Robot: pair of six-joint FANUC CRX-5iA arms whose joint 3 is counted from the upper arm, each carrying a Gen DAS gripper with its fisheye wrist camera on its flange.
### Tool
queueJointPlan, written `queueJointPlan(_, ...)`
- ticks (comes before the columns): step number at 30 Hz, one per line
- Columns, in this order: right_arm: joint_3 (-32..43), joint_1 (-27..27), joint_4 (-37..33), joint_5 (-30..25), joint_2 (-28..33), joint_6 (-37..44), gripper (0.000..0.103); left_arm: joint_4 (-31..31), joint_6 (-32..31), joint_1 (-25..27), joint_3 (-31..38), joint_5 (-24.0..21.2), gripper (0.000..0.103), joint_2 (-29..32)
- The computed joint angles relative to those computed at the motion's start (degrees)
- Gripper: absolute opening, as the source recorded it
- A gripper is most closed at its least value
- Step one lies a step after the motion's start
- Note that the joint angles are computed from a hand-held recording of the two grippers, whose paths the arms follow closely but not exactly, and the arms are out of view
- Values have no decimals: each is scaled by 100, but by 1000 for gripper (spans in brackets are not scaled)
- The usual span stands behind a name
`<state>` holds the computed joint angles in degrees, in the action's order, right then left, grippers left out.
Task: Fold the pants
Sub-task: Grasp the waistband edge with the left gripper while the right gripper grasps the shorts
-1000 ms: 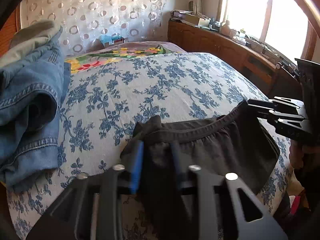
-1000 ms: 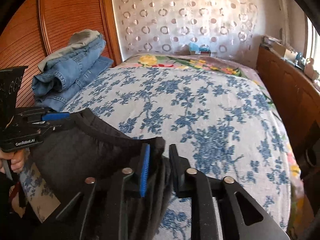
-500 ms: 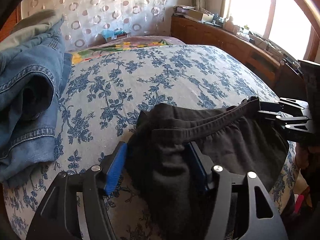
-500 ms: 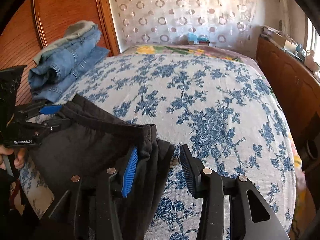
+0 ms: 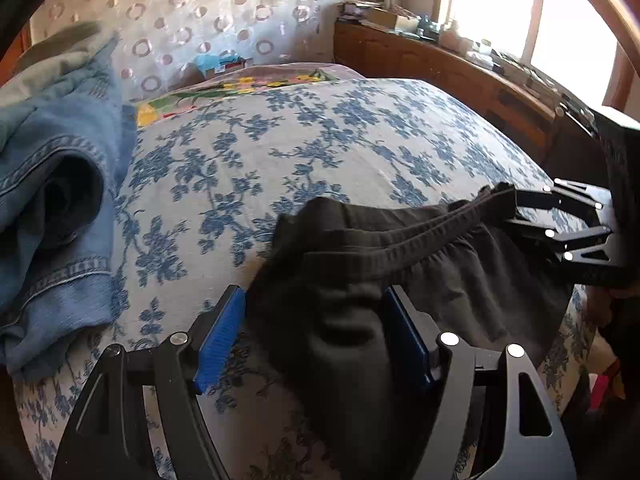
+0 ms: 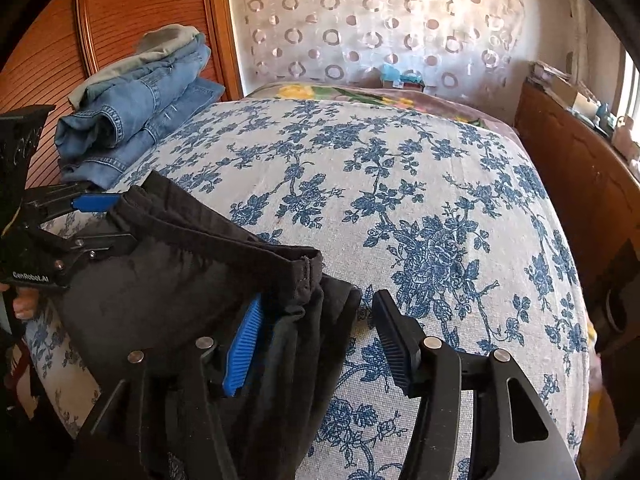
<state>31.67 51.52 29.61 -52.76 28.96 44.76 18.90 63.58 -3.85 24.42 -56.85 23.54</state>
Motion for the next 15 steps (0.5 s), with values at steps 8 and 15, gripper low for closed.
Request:
queueJointPlan(8,-7,1,22,1,3,-22,58,463,-125,151,-109,66,61,-10)
queueJointPlan(15,-89,0,-46,122,-60,39,50,421,-17,136,37,-95,56,125)
